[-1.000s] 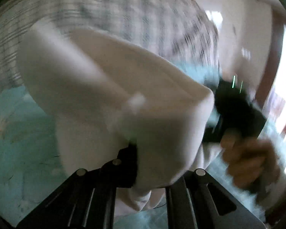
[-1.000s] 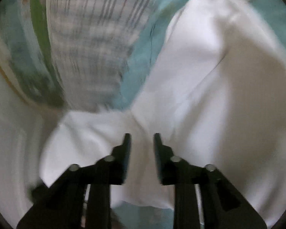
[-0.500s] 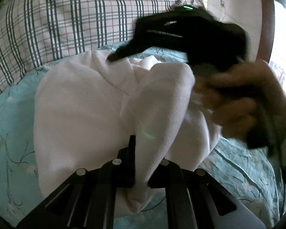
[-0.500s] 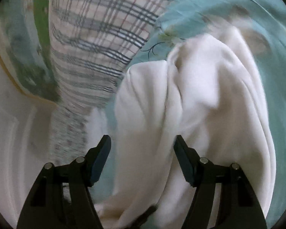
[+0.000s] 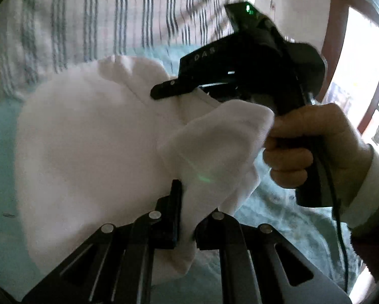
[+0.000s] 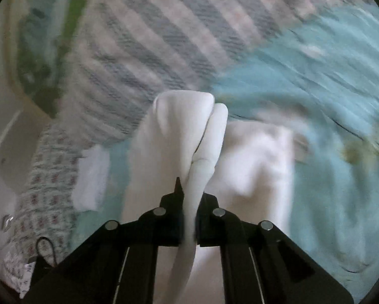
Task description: Fold large clothes
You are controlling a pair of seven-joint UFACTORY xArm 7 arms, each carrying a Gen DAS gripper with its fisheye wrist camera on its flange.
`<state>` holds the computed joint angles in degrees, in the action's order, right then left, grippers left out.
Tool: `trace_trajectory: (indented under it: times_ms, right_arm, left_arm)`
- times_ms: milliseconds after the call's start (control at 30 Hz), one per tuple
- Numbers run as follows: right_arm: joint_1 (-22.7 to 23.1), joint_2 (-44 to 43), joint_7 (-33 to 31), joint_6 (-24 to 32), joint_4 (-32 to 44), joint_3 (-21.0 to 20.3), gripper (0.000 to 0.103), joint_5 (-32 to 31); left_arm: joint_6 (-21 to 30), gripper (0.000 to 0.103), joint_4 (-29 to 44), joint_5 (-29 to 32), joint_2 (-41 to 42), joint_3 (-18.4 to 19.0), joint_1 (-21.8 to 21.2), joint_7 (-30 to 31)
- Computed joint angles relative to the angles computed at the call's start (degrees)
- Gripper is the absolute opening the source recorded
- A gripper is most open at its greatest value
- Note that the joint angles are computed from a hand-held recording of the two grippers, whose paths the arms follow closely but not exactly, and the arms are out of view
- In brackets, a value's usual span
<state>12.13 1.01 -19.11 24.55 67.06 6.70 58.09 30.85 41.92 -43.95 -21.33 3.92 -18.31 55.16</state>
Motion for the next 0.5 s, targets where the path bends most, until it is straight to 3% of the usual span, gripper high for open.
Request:
trace_trajectory:
  times_ms: [100, 133, 200, 267, 333, 400, 433, 500]
  right_arm:
    - [2.0, 1.5, 4.7, -1.5, -1.7, -2.2, 0.007, -5.6]
    - [-0.5, 1.8, 3.3, -2.1, -2.2, 0.3, 0.008, -3.2]
    - [-0.9, 1.7, -1.0, -2.4, -2.5, 0.6, 0.008, 2.6]
    - [-0.8, 1.6, 0.1, -2.5, -2.3, 0.6, 0.014, 1.2]
    - [-0.4, 0.8, 4.4, -2.1, -2.2, 0.5, 0.017, -4.4]
    - [-0.2, -0.2, 7.7, -1.6, -2.2, 0.4, 0.02, -9.3]
    - [0.0, -1.2, 9.3, -1.8, -2.8, 0.3, 0.026, -11.9]
    - [0.5, -3.5, 10.2, -2.9, -4.9, 0.1, 0.046, -13.8]
  left_arm:
    - [-2.1, 0.012, -0.9, 0.1, 0.6, -0.6, -0.4, 1.4]
    - [-1.8, 0.012, -0.9, 0.8, 0.2, -0.7, -0.1, 0.8]
    - [2.2, 0.018, -0.4, 1.4, -0.9, 0.5, 0.4, -0.1]
    - [5.7, 0.026, -0.7, 1.5, -2.8, 1.4, 1.0, -0.9]
    - [9.0, 0.035, -2.2, 1.7, -6.9, 2.5, 2.2, -1.6]
    - [12.2, 0.057, -3.7, 2.1, -11.2, 4.0, 3.3, -2.6]
    - [13.6, 0.065, -4.3, 1.9, -13.1, 5.1, 3.8, -2.8]
    - [16.5, 0.066, -4.4, 2.2, -15.6, 7.3, 5.3, -3.9]
